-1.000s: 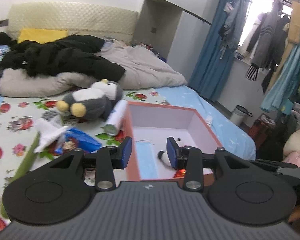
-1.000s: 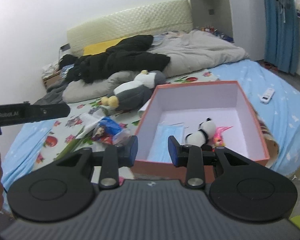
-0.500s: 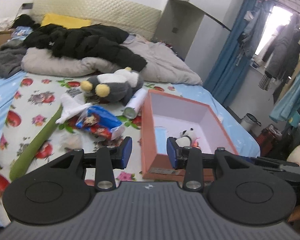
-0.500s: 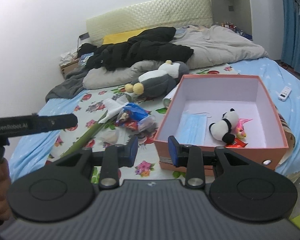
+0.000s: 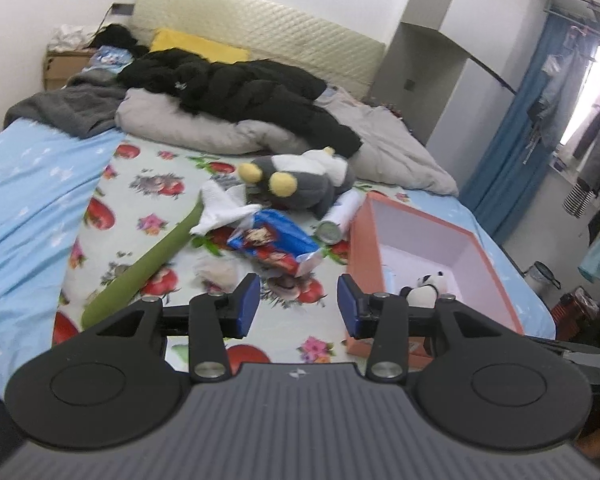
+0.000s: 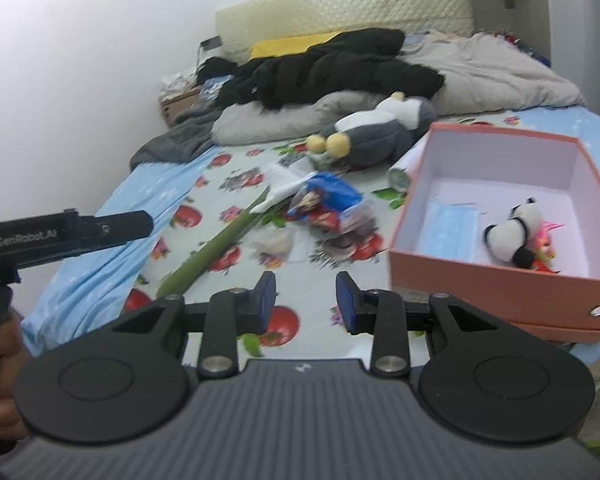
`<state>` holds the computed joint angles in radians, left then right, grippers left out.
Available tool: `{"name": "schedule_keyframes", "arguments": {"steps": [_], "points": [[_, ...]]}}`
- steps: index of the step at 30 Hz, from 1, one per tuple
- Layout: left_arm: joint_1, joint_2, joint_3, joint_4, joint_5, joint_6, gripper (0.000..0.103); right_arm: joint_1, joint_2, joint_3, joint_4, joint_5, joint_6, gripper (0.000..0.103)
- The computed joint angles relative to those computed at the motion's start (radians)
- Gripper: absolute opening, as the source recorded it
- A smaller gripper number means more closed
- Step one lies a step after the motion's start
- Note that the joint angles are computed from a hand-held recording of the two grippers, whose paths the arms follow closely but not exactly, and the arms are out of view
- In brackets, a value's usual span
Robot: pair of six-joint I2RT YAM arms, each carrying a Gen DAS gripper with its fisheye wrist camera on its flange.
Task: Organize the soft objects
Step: 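Move both tools back from the box over the pile of items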
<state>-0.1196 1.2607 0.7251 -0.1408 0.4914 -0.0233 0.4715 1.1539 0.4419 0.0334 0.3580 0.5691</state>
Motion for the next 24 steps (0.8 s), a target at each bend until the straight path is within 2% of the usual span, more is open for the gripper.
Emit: {"name": "schedule_keyframes", "arguments": {"steps": [5, 11, 17, 24], "points": [[0.035, 0.072, -0.005, 0.034, -0.002, 0.011, 0.049, 0.009, 0.112, 0.021, 0.070, -0.015, 0.013, 0.036], [0.036, 0.236, 0.051, 0.110, -0.029, -0.002, 0.049, -0.025, 0.262, 0.067, 0.149, -0.056, -0.006, 0.036], [0.024, 0.474, 0.181, 0.181, -0.046, -0.046, 0.049, -0.109, 0.422, 0.169, 0.210, -0.120, -0.048, 0.036], [0.008, 0.767, 0.409, 0.181, -0.047, -0.104, 0.049, -0.200, 0.637, 0.370, 0.234, -0.185, -0.126, 0.036]]}}
